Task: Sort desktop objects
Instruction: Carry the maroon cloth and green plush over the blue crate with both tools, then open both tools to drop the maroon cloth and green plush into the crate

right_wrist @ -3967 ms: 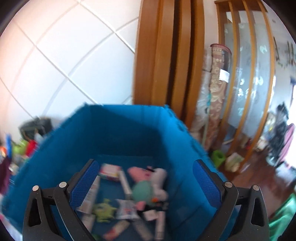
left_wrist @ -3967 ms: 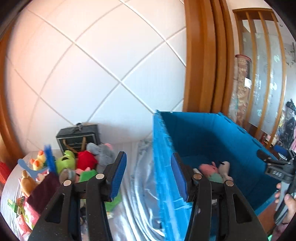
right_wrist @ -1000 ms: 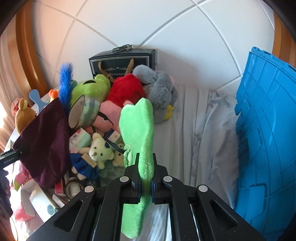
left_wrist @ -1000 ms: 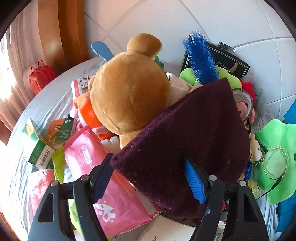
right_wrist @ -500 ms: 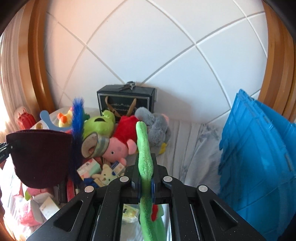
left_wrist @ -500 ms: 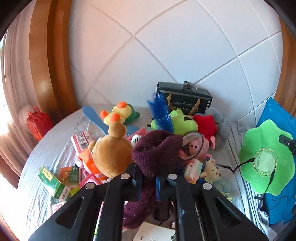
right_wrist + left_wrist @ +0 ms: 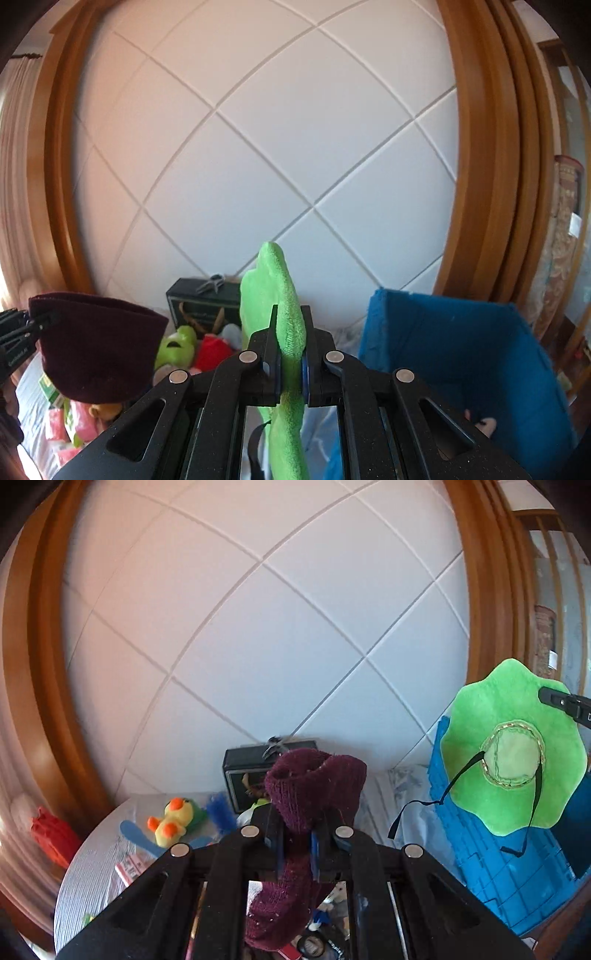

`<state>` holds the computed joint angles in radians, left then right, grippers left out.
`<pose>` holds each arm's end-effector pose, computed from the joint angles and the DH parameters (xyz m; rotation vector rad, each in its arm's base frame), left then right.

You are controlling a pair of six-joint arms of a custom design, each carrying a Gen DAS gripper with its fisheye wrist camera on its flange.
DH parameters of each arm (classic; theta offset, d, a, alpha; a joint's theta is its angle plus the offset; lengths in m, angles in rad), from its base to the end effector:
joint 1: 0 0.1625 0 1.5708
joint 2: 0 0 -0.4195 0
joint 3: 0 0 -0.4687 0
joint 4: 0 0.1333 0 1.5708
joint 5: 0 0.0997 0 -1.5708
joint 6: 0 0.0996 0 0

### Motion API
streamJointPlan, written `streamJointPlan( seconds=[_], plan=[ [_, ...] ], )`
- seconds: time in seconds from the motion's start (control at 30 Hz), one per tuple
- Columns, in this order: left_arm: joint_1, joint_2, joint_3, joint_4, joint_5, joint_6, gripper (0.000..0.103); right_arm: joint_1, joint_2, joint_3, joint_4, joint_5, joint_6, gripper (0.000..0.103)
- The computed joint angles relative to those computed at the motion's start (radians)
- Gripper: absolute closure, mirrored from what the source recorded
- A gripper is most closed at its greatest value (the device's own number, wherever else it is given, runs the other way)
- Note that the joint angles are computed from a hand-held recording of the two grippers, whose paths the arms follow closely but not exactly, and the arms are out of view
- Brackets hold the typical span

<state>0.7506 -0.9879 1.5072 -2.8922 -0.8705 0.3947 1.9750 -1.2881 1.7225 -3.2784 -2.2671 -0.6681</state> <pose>-0.4224 -0.6641 0.2988 1.0548 2.1624 -1.1688 0.3173 -0.5652 0.4410 0.5498 -1.9558 1.3443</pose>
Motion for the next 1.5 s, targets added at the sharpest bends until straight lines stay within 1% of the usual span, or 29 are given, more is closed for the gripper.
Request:
streamJointPlan(
  seconds=[0.07, 0.1, 0.17, 0.27, 0.37, 0.47, 0.53, 0.6, 0.63, 0.67, 0.7, 0.73, 0.77, 0.8, 0.83, 0.93, 1.0, 1.07, 1.1, 1.13, 1.17, 1.23, 1.27, 1.3, 1.33, 1.37, 1.43, 1.5],
  plan=[
    [-0.033, 0.034, -0.041, 0.026, -0.026, -0.005, 0.093, 0.004, -0.037, -0.014, -0.004, -0.026, -0.028, 0.096],
    [-0.047, 0.054, -0.063, 0.038, -0.041, -0.008, 0.093, 0.002, -0.059, -0.017, 0.005, -0.025, -0.048, 0.096],
    [-0.077, 0.103, -0.115, 0.062, -0.072, -0.022, 0.093, 0.0, -0.087, -0.036, -0.007, -0.064, -0.091, 0.096],
    [-0.117, 0.183, -0.199, 0.106, -0.138, -0.057, 0.093, -0.022, -0.129, -0.063, 0.004, -0.096, -0.138, 0.096],
    [-0.153, 0.274, -0.288, 0.145, -0.206, -0.102, 0.093, -0.063, -0.158, -0.084, -0.009, -0.132, -0.21, 0.096],
    [-0.181, 0.362, -0.371, 0.212, -0.274, -0.17, 0.093, -0.12, -0.185, -0.1, 0.016, -0.149, -0.248, 0.096],
    [-0.195, 0.418, -0.416, 0.266, -0.306, -0.204, 0.093, -0.168, -0.204, -0.108, 0.059, -0.139, -0.234, 0.096],
    [-0.205, 0.477, -0.462, 0.353, -0.325, -0.239, 0.093, -0.217, -0.223, -0.118, 0.106, -0.114, -0.212, 0.096],
    [-0.209, 0.515, -0.497, 0.412, -0.317, -0.254, 0.093, -0.246, -0.233, -0.122, 0.134, -0.096, -0.197, 0.096],
    [-0.213, 0.557, -0.538, 0.471, -0.293, -0.25, 0.093, -0.269, -0.24, -0.124, 0.159, -0.085, -0.185, 0.096],
    [-0.22, 0.597, -0.57, 0.521, -0.256, -0.237, 0.091, -0.297, -0.242, -0.133, 0.189, -0.07, -0.169, 0.096],
    [-0.226, 0.631, -0.596, 0.563, -0.201, -0.235, 0.088, -0.321, -0.238, -0.147, 0.218, -0.056, -0.152, 0.096],
    [-0.229, 0.662, -0.621, 0.61, -0.141, -0.242, 0.083, -0.338, -0.238, -0.148, 0.235, -0.047, -0.139, 0.096],
    [-0.227, 0.687, -0.643, 0.652, -0.106, -0.255, 0.079, -0.359, -0.232, -0.158, 0.251, -0.036, -0.134, 0.096],
    [-0.224, 0.713, -0.674, 0.69, -0.089, -0.272, 0.078, -0.377, -0.217, -0.174, 0.262, -0.031, -0.129, 0.096],
    [-0.21, 0.784, -0.785, 0.806, -0.064, -0.363, 0.077, -0.415, -0.171, -0.213, 0.272, -0.036, -0.125, 0.096],
    [-0.201, 0.813, -0.834, 0.862, -0.055, -0.398, 0.07, -0.434, -0.139, -0.236, 0.289, -0.035, -0.118, 0.096],
    [-0.193, 0.832, -0.87, 0.911, -0.066, -0.425, 0.068, -0.444, -0.11, -0.252, 0.295, -0.039, -0.125, 0.096],
    [-0.192, 0.838, -0.882, 0.936, -0.075, -0.439, 0.068, -0.457, -0.105, -0.258, 0.325, -0.018, -0.121, 0.094],
    [-0.189, 0.846, -0.896, 0.957, -0.081, -0.446, 0.068, -0.466, -0.102, -0.262, 0.373, 0.004, -0.095, 0.094],
    [-0.187, 0.855, -0.915, 0.983, -0.085, -0.451, 0.068, -0.476, -0.101, -0.268, 0.432, 0.024, -0.065, 0.092],
    [-0.185, 0.862, -0.924, 1.0, -0.097, -0.457, 0.068, -0.489, -0.103, -0.272, 0.515, 0.046, -0.016, 0.083],
    [-0.184, 0.865, -0.927, 1.006, -0.105, -0.46, 0.068, -0.49, -0.104, -0.27, 0.524, 0.042, -0.017, 0.071],
    [-0.182, 0.87, -0.939, 1.019, -0.11, -0.466, 0.068, -0.49, -0.102, -0.268, 0.523, 0.034, -0.021, 0.054],
    [-0.181, 0.871, -0.942, 1.026, -0.114, -0.471, 0.068, -0.49, -0.102, -0.265, 0.52, 0.025, -0.023, 0.046],
    [-0.18, 0.873, -0.945, 1.032, -0.115, -0.472, 0.068, -0.489, -0.101, -0.263, 0.518, 0.02, -0.024, 0.04],
    [-0.18, 0.876, -0.95, 1.048, -0.116, -0.476, 0.068, -0.488, -0.097, -0.258, 0.507, 0.0, -0.036, 0.04],
    [-0.179, 0.885, -0.966, 1.075, -0.117, -0.484, 0.068, -0.483, -0.084, -0.268, 0.521, -0.038, -0.03, 0.04]
  ],
)
